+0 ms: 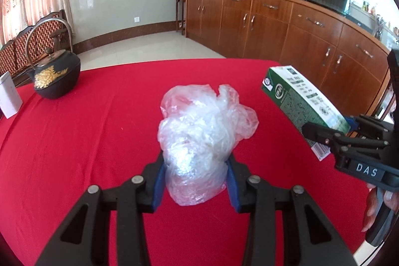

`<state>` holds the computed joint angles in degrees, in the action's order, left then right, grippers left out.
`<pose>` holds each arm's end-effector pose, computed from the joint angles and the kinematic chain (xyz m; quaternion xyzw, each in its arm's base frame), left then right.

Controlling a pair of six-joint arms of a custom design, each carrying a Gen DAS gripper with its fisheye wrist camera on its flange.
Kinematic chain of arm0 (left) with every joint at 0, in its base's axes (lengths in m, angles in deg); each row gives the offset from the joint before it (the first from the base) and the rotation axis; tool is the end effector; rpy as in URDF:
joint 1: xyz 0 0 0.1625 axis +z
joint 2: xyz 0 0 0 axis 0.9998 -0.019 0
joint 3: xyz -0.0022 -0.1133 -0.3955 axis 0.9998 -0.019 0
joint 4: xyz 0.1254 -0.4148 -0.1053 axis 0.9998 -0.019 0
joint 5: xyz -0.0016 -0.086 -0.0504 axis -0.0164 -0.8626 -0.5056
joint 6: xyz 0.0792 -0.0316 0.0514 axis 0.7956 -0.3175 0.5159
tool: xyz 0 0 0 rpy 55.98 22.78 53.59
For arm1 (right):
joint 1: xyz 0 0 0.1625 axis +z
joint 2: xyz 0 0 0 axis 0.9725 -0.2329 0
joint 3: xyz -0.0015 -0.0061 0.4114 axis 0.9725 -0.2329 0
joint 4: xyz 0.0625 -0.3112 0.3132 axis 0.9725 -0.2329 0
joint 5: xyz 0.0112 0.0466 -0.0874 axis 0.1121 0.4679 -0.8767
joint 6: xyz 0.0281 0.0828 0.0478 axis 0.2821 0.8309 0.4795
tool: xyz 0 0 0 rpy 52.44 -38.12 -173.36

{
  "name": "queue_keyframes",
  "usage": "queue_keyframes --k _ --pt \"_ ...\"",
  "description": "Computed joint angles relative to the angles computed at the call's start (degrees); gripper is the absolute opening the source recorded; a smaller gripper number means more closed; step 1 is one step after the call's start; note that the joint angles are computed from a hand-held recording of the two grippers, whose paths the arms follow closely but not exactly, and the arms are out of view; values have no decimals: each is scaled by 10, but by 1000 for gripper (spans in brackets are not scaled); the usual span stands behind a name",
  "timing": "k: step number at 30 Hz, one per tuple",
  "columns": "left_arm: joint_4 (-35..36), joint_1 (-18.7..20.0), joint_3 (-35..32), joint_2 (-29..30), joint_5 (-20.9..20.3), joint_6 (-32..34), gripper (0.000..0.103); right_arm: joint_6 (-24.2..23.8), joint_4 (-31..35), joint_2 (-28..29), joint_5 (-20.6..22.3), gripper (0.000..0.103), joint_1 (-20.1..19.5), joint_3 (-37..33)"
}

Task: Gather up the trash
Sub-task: 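Carry the plastic bag and milk carton over the black bucket with both tools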

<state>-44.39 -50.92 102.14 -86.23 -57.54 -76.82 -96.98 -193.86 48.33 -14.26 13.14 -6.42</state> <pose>-0.5449 -0.7128 -0.0033 0.0248 0.8227 -0.4323 0.3683 0.1116 -0.8729 0.4443 0.4158 -0.8600 0.2151 0.2030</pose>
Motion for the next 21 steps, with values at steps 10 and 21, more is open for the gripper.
queue_keyframes --k 10,21 --pt "29 -43 -102 70 -8 9 43 -23 -28 -139 29 57 -41 117" --pt "-3 -69 -281 188 -48 118 43 -3 -42 -247 61 57 -106 166"
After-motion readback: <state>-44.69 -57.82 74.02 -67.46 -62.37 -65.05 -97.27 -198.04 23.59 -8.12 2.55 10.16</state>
